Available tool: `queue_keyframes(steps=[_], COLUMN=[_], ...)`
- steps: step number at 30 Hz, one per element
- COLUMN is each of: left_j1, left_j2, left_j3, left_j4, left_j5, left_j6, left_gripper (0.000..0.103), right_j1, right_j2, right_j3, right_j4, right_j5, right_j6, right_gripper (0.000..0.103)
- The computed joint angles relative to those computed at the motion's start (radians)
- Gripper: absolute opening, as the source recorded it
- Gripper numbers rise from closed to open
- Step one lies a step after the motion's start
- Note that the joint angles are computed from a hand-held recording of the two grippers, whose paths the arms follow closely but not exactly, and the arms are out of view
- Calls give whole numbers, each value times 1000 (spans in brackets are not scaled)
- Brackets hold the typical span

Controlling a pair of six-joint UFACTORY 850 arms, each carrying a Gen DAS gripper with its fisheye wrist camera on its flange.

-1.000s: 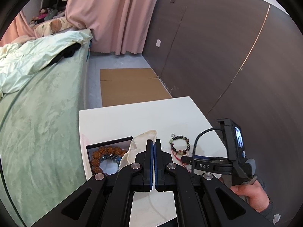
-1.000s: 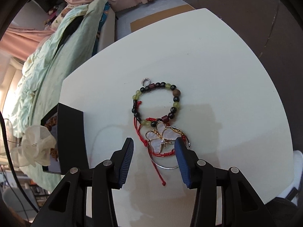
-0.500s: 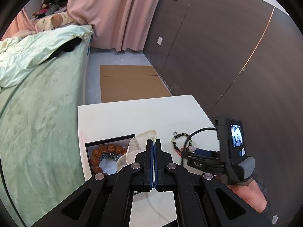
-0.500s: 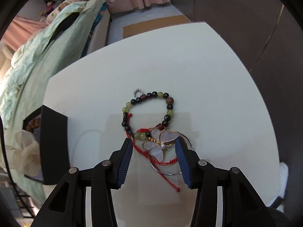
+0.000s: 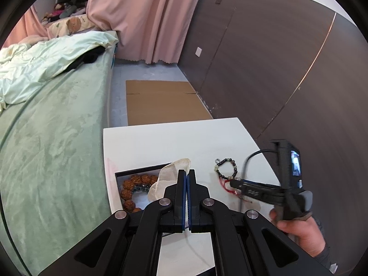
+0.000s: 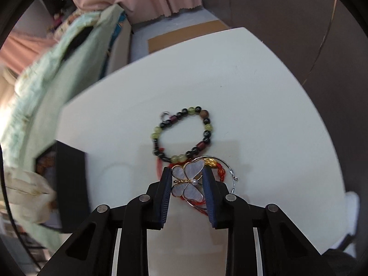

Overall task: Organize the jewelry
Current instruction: 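Grasp the white butterfly pendant with the right gripper while the left gripper holds the pouch, then release the pouch into the box with the left gripper while the right gripper carries the butterfly over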

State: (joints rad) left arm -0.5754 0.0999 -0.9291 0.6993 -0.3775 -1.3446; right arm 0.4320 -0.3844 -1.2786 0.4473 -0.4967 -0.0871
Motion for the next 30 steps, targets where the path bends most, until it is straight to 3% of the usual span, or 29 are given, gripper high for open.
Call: queue_keyframes(steps=[10,19,20,22,23,24,26,30], left_j1=[4,24,30,44,50,47,43,62], left_j2=[5,-30,-35,-29,-17,-6,20,49], left_j3=[-2,-14,-18,-9,6,18,43,65], left_j4=[59,41,2,-52,-32,21,125,91], left_j5=[-25,-33,-38,-29,-22,-25,-47,-48], left_j6=[-59,-9,27,56,18,-49,-170,-154], left_gripper=[0,4,10,33,54,67,68,68], right_j1=[-33,13,17,28,28,33,40,55], right_j2=[75,84,79,66,63,58,52,38], right_j3=[57,53,49,39,38,35,33,24], right_j4=[458,662,679,700,710,721,742,796], right_j5=[-50,-78,-88,-108,-118,-125,-136,-168], right_j6=[-421,-618,-638,-660,-671,-681,-700,-749], right_gripper=[28,28,28,28,28,28,28,28])
